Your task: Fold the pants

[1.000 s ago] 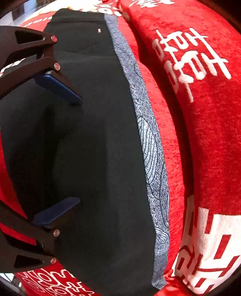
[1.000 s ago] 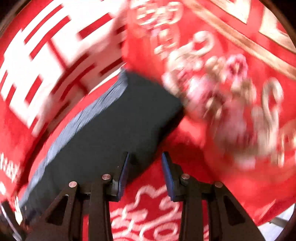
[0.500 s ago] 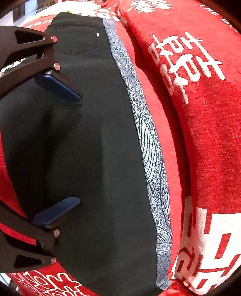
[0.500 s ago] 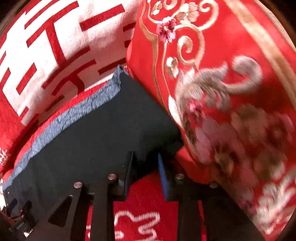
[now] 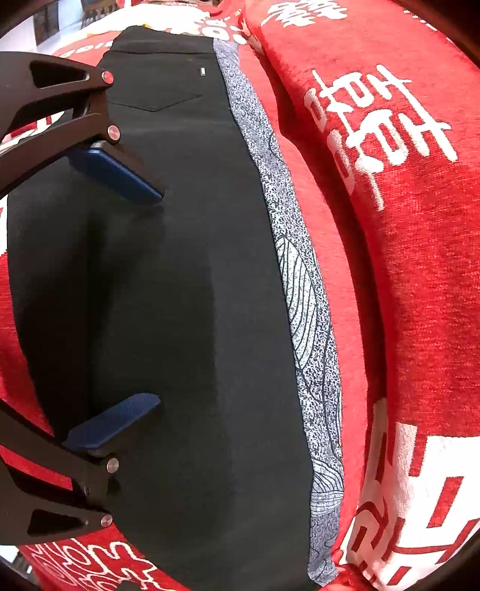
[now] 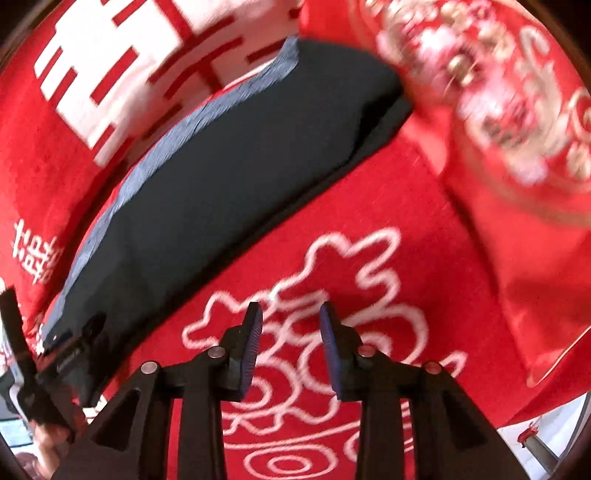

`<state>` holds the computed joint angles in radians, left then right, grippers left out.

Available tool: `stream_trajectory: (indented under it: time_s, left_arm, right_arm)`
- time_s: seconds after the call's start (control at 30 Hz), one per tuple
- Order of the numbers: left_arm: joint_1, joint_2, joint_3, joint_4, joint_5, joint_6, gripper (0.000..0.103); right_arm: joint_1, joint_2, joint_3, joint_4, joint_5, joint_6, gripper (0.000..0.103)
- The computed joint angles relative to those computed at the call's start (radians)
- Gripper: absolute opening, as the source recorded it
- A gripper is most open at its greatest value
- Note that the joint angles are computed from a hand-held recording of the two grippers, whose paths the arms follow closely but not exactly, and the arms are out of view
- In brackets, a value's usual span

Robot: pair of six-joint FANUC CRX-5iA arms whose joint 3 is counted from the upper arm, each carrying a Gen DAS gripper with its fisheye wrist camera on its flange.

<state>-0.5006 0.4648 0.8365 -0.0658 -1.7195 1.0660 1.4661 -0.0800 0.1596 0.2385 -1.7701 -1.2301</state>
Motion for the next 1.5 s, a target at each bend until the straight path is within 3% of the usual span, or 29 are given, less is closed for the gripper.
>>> stream_trajectory:
  time_s: [0.63,0.77,0.8,0.97,1.1,1.2,1.5]
  left_arm:
    - [-0.048,0.014,0.062,-0.075,-0.05,-0.004,0.103]
    - [-0.059,0.033,0.105,-0.063,-0.103,0.0,0.103]
    - [-0.08,0.056,0.159,-0.108,-0.16,0.017,0.103]
    - [-0.113,0.086,0.218,-0.066,-0.203,0.045,0.103]
    - [-0.148,0.113,0.238,-0.019,-0.202,0.103,0.103]
    - [-0.179,0.109,0.197,-0.024,-0.181,0.125,0.103]
    - [-0.182,0.098,0.163,0.003,-0.146,0.169,0.103]
  right_arm:
    - [0.086,-0.012,-0.023,0.074,-0.004,-0.075,0.041]
    - [0.102,-0.028,-0.046,0.094,0.012,-0.094,0.044]
    - [0.106,-0.032,-0.05,0.099,0.015,-0.1,0.044]
    - [0.156,-0.066,-0.102,0.17,0.026,-0.175,0.044]
    - [0.24,-0.093,-0.153,0.265,-0.106,-0.317,0.044]
    - [0.29,-0.139,-0.241,0.321,-0.151,-0.424,0.044]
    - [0.283,-0.14,-0.283,0.266,-0.23,-0.461,0.044]
